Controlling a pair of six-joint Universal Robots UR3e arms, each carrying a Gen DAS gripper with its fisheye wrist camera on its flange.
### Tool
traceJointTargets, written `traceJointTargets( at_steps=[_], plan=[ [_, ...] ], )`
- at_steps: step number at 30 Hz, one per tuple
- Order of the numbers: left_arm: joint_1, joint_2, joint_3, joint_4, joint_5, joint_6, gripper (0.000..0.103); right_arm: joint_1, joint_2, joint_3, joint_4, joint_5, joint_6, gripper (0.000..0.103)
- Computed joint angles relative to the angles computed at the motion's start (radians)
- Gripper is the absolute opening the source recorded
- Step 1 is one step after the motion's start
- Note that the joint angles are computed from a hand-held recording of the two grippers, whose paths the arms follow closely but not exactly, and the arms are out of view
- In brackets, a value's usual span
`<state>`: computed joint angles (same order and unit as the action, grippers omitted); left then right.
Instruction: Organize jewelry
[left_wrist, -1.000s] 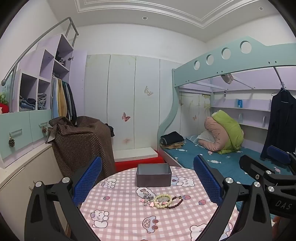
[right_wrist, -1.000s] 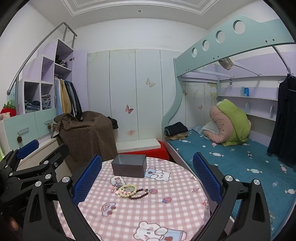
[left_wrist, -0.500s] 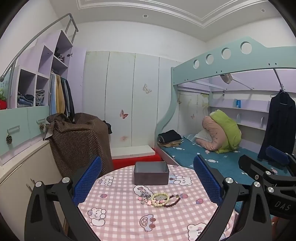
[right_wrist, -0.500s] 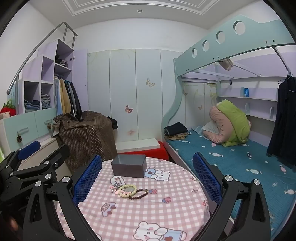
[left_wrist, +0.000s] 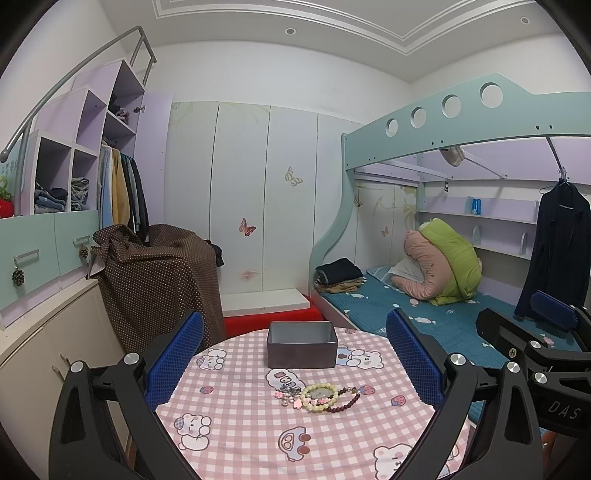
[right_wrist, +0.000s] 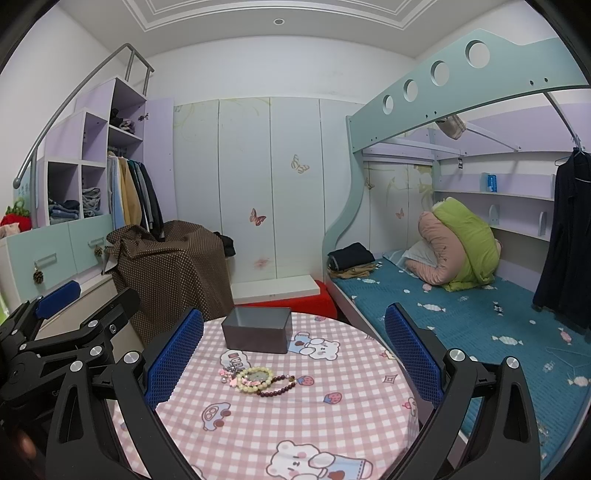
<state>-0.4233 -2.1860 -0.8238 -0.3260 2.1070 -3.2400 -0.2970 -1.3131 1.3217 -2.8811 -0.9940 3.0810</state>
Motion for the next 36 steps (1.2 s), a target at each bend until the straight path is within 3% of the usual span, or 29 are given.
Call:
traceJointTargets(
  at_steps=[36],
  plan=[
    [-0.003,-0.019,0.037,-0.015,0.007,0.001,0.096,0.004,0.0,0.003,-0.007,-0.003,0.002,0.096]
  ],
)
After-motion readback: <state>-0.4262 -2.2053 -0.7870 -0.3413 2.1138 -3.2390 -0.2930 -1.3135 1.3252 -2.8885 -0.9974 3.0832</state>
